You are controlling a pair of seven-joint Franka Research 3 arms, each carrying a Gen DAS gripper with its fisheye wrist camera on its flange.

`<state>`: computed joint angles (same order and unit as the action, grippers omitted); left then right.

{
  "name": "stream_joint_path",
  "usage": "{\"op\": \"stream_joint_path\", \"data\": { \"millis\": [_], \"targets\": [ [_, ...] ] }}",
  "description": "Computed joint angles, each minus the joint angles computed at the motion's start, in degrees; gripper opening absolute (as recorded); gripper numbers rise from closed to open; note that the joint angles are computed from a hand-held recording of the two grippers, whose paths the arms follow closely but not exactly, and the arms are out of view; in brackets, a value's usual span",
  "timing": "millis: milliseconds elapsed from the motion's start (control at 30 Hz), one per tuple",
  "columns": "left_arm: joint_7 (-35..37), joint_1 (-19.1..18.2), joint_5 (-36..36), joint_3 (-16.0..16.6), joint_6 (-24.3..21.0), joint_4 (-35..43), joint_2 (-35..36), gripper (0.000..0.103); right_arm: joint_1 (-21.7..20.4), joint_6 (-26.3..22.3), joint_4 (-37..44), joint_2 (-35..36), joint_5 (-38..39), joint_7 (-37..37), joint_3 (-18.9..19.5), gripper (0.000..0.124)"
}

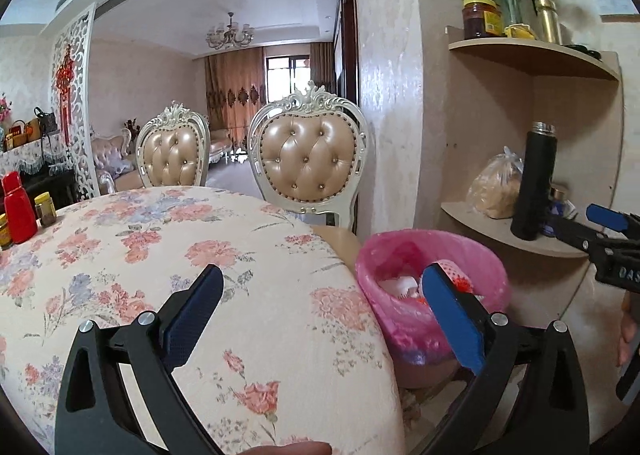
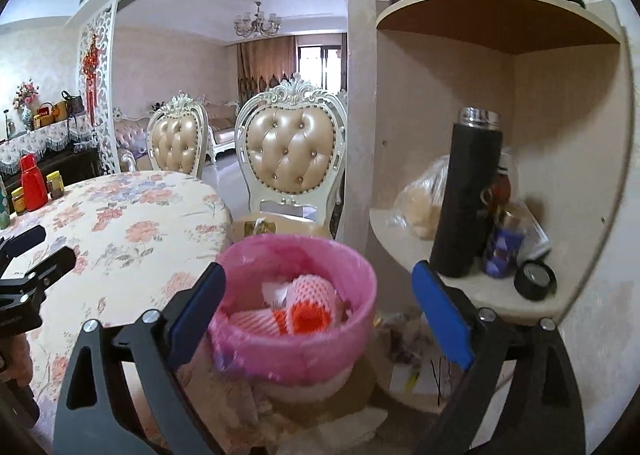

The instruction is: Collect trash

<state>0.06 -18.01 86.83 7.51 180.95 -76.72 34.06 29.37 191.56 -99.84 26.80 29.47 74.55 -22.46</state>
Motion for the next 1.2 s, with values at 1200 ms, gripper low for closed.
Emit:
{"op": "stream_joint_path", "data": {
  "millis": [1200],
  "targets": [
    [26.6, -3.3, -24.9, 2.7, 11.1, -9.7, -1.8, 0.095, 25.8, 1.8, -12.5, -4.8, 17.2, -10.9, -21.8, 0.092]
  ]
}}
